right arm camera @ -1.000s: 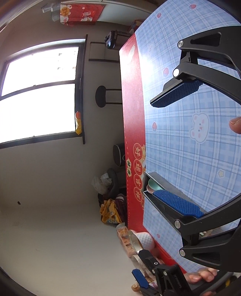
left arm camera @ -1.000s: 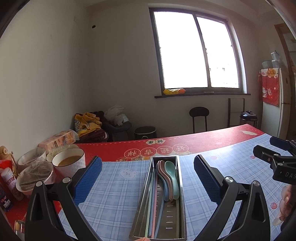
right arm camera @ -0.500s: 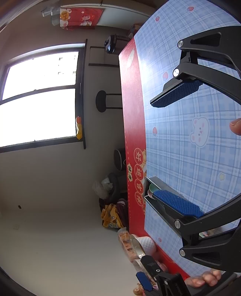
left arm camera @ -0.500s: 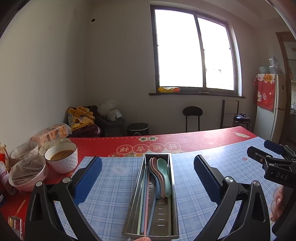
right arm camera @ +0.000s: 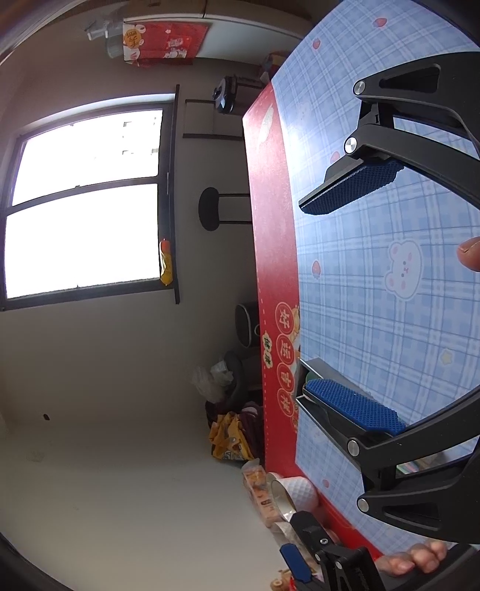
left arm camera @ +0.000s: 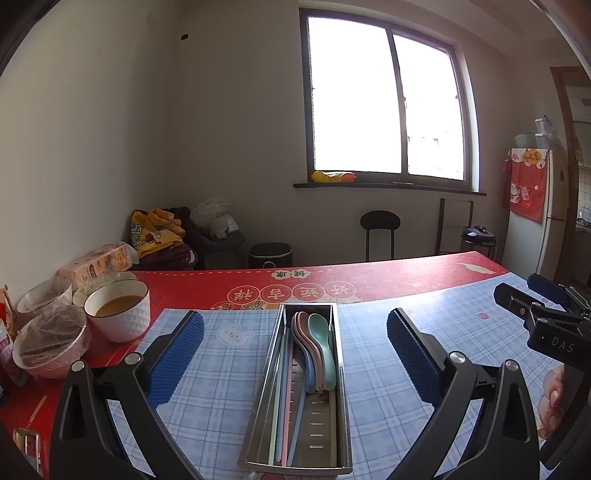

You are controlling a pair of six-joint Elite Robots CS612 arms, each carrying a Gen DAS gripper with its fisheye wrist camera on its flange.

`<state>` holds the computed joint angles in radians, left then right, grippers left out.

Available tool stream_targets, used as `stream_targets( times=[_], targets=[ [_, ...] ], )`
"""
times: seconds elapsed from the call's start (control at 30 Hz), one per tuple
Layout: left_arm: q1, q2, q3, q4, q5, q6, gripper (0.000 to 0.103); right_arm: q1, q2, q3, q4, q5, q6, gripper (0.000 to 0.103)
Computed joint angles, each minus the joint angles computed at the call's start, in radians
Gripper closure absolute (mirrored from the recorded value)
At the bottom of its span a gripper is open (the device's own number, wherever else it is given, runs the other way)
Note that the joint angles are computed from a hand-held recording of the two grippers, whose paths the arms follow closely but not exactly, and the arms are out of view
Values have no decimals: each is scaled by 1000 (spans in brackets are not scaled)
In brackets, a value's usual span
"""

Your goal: Organize utensils

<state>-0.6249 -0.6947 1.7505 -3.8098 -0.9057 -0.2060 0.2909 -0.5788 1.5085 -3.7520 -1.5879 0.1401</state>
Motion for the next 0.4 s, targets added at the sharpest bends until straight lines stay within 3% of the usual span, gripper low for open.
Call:
stream_targets(
  times=[0.4],
  targets=[
    [-1,2,-1,-9,9,0,6,1,0,1,-5,-7,-3,16]
  ],
)
